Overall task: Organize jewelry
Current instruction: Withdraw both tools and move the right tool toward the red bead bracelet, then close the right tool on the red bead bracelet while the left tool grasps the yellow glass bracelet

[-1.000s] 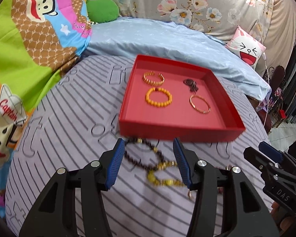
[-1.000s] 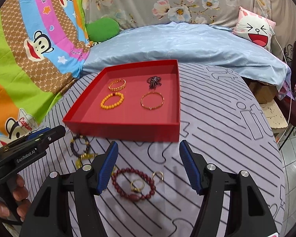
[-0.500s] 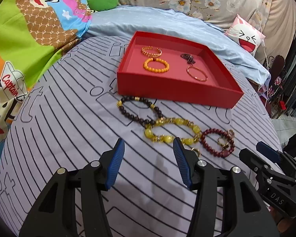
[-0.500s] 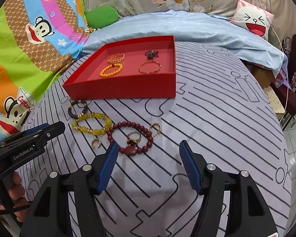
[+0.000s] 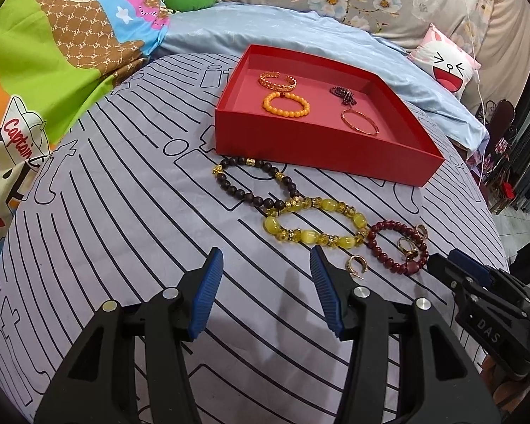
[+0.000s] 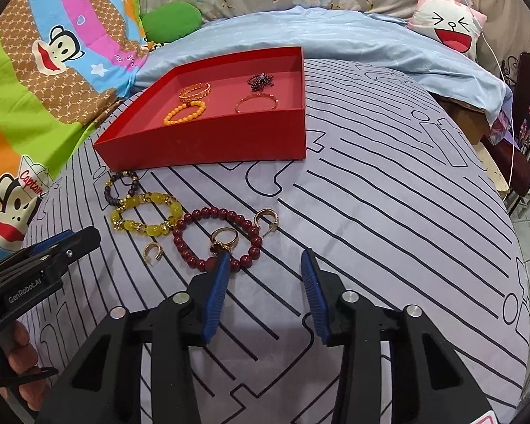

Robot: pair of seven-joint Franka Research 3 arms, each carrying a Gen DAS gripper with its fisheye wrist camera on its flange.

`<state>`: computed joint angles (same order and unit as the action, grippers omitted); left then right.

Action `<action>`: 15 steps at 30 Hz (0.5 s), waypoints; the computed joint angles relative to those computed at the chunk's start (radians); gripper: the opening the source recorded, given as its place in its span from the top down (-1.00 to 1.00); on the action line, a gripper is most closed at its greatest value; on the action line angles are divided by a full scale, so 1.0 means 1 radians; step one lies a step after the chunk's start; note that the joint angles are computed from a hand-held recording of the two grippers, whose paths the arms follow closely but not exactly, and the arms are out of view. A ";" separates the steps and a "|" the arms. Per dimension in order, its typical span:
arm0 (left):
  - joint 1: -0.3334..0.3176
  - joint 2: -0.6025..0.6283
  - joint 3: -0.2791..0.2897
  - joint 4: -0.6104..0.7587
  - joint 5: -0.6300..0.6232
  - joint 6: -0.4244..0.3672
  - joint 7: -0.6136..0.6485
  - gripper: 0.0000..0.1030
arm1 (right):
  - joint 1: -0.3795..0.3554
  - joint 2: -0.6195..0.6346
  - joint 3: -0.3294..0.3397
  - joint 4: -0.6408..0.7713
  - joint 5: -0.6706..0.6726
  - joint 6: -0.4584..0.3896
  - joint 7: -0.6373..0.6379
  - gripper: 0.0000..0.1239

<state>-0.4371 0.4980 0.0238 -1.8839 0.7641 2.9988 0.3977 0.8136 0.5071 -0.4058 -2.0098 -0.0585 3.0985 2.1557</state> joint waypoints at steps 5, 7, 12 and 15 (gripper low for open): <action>0.010 0.007 -0.006 0.008 -0.015 -0.001 0.010 0.06 | -0.026 0.018 0.024 0.030 0.007 -0.015 -0.007 0.57; 0.016 0.011 -0.011 0.014 -0.027 -0.004 0.019 0.06 | -0.039 0.024 0.036 0.043 0.007 -0.019 -0.013 0.61; 0.018 0.017 -0.012 0.026 -0.047 -0.001 0.033 0.06 | -0.045 0.036 0.045 0.066 -0.006 -0.038 -0.015 0.72; 0.020 0.029 -0.017 0.046 -0.060 -0.013 0.049 0.06 | -0.045 0.045 0.043 0.074 -0.018 -0.040 -0.011 0.72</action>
